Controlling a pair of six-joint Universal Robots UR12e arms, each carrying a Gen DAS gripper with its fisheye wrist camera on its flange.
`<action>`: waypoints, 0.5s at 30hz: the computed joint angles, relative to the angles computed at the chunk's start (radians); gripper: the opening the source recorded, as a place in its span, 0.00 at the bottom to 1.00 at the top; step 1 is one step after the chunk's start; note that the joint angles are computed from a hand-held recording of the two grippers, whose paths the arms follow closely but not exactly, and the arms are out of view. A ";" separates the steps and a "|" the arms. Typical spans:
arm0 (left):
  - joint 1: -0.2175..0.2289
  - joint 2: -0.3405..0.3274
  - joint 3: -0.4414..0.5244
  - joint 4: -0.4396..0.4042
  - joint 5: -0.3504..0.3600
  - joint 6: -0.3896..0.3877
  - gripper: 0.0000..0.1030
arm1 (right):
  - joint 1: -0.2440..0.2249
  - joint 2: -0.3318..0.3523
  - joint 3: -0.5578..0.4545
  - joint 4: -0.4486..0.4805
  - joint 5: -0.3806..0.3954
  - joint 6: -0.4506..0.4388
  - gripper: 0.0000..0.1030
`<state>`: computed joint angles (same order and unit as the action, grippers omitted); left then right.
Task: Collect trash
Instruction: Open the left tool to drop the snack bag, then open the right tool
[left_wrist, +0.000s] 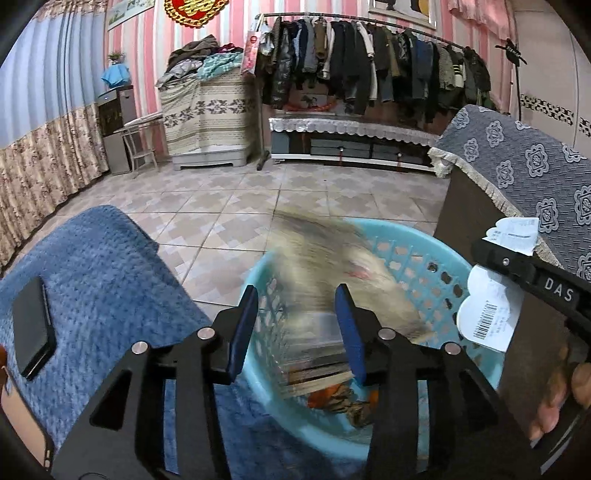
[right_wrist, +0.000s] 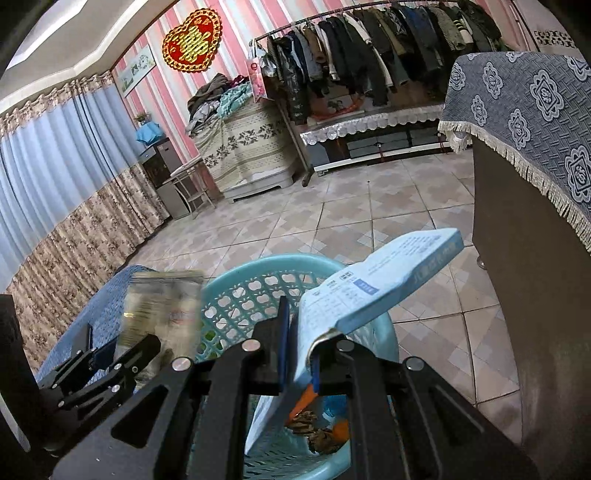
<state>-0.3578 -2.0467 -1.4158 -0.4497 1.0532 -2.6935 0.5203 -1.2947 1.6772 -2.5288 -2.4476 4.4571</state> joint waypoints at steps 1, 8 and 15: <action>0.003 0.000 0.001 0.001 -0.002 -0.007 0.46 | 0.002 0.003 -0.006 0.004 -0.001 -0.003 0.09; 0.017 0.008 -0.008 0.055 0.036 -0.045 0.67 | 0.002 0.019 -0.031 0.010 0.012 -0.053 0.10; 0.058 0.025 -0.019 0.109 0.069 -0.134 0.83 | -0.005 0.055 -0.100 0.073 0.034 -0.178 0.10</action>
